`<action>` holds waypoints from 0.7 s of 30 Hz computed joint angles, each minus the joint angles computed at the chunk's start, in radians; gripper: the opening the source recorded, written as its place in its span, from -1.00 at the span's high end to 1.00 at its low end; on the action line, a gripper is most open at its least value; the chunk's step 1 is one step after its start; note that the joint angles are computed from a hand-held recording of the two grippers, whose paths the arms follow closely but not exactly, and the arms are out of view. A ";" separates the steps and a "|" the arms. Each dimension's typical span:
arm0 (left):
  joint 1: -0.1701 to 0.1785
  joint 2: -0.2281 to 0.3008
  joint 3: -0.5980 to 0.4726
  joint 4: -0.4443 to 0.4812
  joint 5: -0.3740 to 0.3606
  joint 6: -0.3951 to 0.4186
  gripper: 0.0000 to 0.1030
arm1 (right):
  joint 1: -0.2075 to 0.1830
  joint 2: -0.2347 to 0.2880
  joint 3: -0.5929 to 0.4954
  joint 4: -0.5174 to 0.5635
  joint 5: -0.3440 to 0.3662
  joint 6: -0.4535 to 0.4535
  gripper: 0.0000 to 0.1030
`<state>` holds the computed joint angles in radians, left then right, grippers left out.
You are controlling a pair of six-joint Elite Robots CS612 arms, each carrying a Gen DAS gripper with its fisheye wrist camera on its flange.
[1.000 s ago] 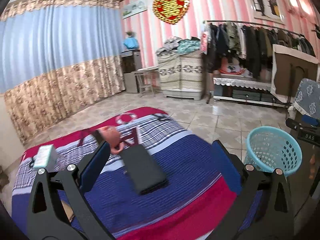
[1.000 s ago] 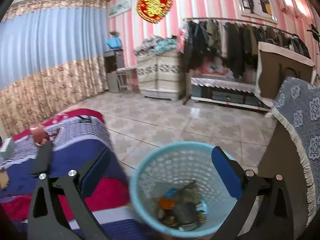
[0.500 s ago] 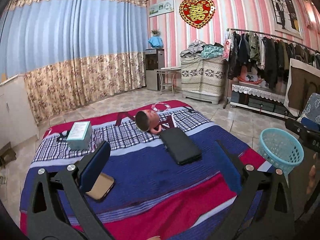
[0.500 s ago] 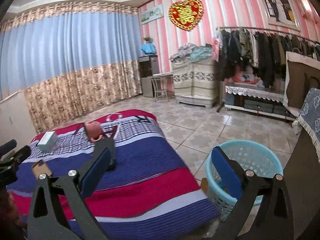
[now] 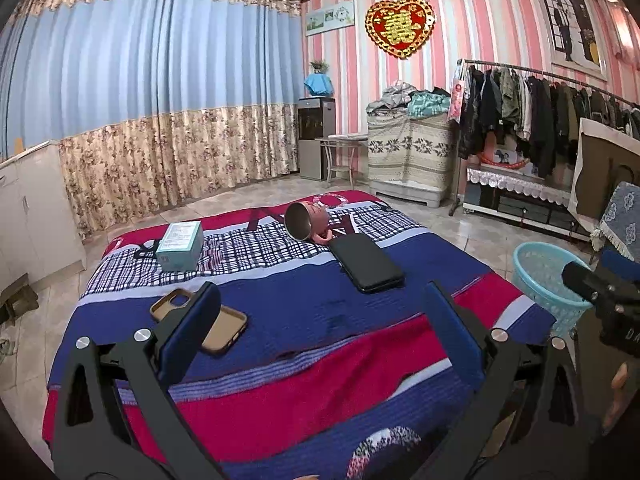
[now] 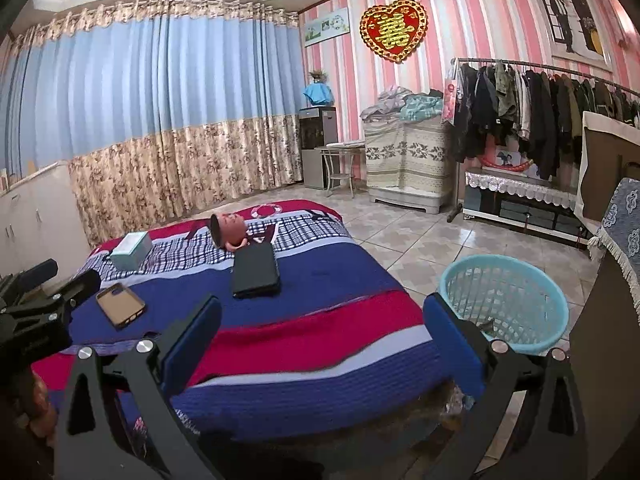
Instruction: Collect trash
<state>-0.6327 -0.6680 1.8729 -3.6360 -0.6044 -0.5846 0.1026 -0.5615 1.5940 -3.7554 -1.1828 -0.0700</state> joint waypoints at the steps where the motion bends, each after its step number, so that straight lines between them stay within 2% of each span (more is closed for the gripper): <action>1: -0.006 0.000 0.007 -0.002 0.006 -0.006 -0.90 | 0.001 -0.003 0.011 -0.006 -0.001 -0.003 -0.91; 5: -0.018 0.000 0.031 -0.022 0.001 -0.016 -0.90 | 0.006 -0.006 0.034 -0.034 -0.002 -0.014 -0.91; 9: -0.017 -0.008 0.054 -0.029 -0.035 -0.042 -0.90 | 0.011 -0.015 0.051 -0.043 0.002 -0.023 -0.91; 14: -0.021 -0.019 0.077 -0.035 -0.022 -0.069 -0.90 | 0.022 -0.025 0.071 -0.065 -0.004 -0.049 -0.91; 21: -0.020 -0.028 0.100 -0.056 -0.003 -0.096 -0.90 | 0.024 -0.031 0.080 -0.086 0.009 -0.042 -0.91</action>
